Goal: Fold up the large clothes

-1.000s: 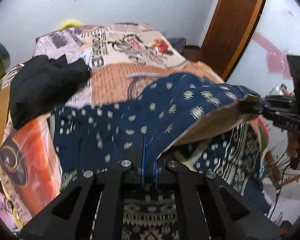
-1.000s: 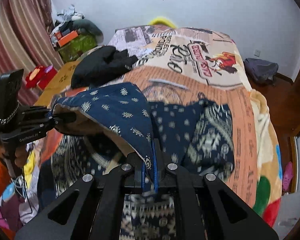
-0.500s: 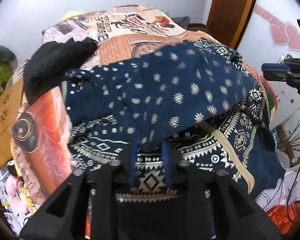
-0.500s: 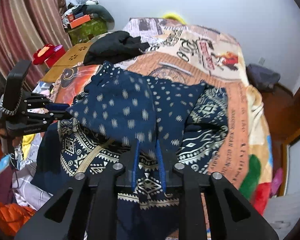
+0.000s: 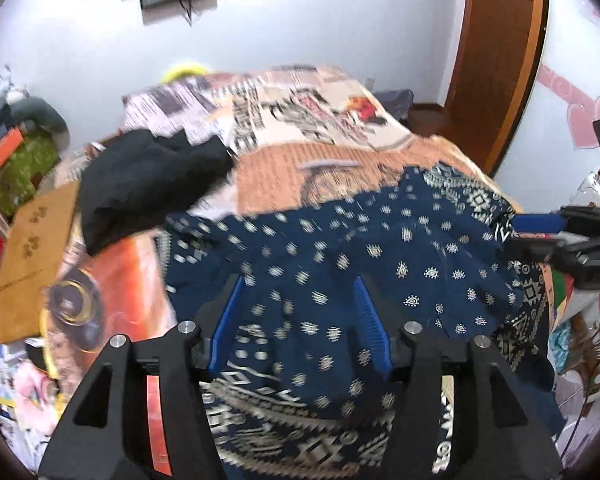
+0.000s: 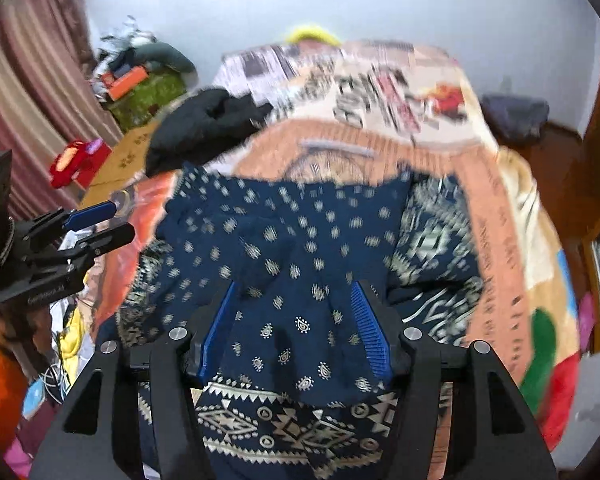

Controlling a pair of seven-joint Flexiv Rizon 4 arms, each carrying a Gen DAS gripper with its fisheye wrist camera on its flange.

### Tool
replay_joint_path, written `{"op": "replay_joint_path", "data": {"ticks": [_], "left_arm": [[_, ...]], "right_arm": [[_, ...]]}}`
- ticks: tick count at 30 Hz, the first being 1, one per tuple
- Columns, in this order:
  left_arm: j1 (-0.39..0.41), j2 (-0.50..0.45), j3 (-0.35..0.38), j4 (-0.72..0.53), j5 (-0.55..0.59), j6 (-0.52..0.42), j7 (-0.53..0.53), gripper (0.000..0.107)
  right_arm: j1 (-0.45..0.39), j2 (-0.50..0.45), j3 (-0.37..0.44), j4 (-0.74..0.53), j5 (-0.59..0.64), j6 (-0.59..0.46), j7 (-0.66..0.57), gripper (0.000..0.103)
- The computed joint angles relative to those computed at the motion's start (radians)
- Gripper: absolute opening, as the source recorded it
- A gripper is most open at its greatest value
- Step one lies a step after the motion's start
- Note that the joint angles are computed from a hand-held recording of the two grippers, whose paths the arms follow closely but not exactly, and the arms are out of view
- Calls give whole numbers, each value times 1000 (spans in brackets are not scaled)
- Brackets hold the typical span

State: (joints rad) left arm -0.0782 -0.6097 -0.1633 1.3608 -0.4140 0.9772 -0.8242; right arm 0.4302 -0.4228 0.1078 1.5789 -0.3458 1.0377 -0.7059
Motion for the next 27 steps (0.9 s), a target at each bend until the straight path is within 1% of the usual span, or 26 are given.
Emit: {"op": "replay_joint_path", "data": {"ticks": [4, 7, 9, 11, 14, 16, 18, 20, 23, 24, 25, 27], "left_arm": [[-35, -53, 41, -35, 71, -74, -43, 55], [-50, -71, 74, -19, 130, -85, -70, 55], [-54, -76, 87, -12, 161, -87, -87, 56], [-34, -63, 68, 22, 149, -60, -77, 60], [-8, -45, 55, 32, 127, -86, -67, 62], [11, -29, 46, 42, 99, -81, -67, 62], [23, -14, 44, 54, 74, -54, -77, 62], [34, -9, 51, 50, 54, -16, -107, 62], [13, -32, 116, -4, 95, 40, -231, 63], [17, -42, 123, -21, 104, 48, -256, 63], [21, -57, 130, -49, 112, 40, -284, 63], [41, -89, 130, -107, 113, -15, -328, 63]], "right_arm": [[3, -33, 11, 7, 41, -22, 31, 55], [1, -33, 22, 47, 64, -4, 41, 55], [6, -17, 19, 81, 52, 23, 40, 55], [8, 1, 22, 94, 40, 17, 25, 55], [13, 30, 18, 103, 8, -11, 3, 55], [24, 63, -9, 133, -49, -2, 36, 55], [22, 86, -29, 156, -95, 20, 81, 55], [14, 105, -44, 173, -134, 38, 131, 55], [-12, 127, -55, 194, -165, 73, 202, 55], [-19, 131, -57, 200, -174, 82, 223, 55], [-30, 136, -61, 208, -181, 94, 244, 55], [-47, 136, -57, 212, -177, 109, 269, 59]]}}
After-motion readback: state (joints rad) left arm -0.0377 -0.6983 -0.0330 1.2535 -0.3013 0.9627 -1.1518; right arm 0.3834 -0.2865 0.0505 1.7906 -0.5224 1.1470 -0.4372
